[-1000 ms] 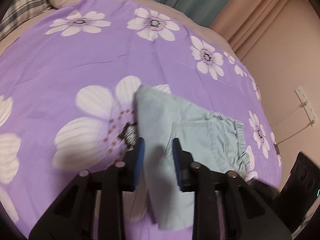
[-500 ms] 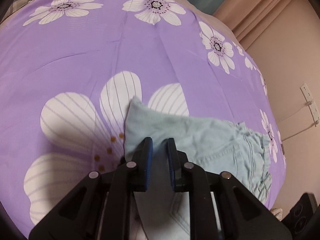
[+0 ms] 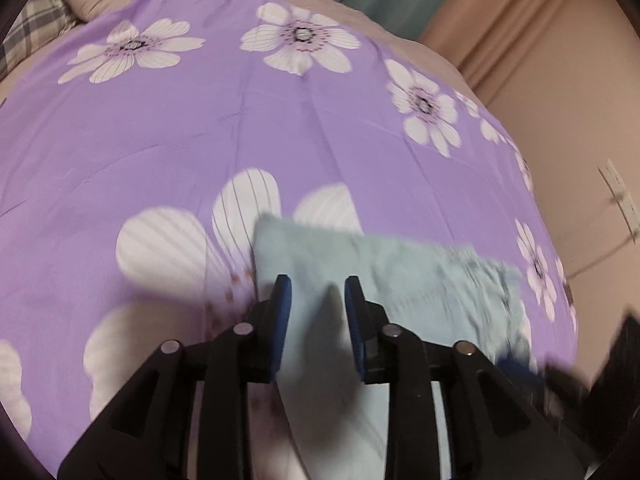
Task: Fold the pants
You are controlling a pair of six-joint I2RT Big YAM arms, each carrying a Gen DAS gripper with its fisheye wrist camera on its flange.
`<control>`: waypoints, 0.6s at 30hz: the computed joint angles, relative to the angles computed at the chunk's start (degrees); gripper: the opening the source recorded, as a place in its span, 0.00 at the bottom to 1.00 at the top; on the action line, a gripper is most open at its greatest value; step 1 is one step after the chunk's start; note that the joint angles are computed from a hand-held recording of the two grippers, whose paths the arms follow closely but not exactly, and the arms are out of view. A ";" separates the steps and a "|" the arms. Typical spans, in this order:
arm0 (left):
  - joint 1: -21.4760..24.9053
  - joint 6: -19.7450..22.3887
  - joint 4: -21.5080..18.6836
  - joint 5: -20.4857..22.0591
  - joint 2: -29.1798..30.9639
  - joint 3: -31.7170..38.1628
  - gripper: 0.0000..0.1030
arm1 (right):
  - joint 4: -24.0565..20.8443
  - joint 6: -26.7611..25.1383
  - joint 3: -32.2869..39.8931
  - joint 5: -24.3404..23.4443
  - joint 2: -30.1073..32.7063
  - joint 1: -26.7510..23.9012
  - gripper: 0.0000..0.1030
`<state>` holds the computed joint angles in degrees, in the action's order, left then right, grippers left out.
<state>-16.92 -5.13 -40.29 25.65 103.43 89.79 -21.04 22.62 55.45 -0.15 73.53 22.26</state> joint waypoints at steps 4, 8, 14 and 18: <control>-0.56 2.70 1.87 0.95 -5.80 -7.77 0.30 | -4.08 1.08 0.27 8.75 -1.19 -1.82 0.21; -1.76 5.82 2.84 -0.02 -9.51 -13.62 0.29 | -6.14 0.75 -0.71 13.61 -2.31 -1.12 0.21; -2.88 7.22 5.03 -2.41 -12.04 -19.54 0.28 | -7.14 -0.90 -2.50 14.64 -2.59 -0.78 0.21; -1.43 6.11 4.70 -0.49 -13.63 -20.97 0.32 | -7.38 1.38 -3.79 12.01 -4.04 -1.63 0.21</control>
<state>-18.34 0.98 -35.60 25.16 89.80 68.82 -28.42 24.00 51.66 11.86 69.49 20.62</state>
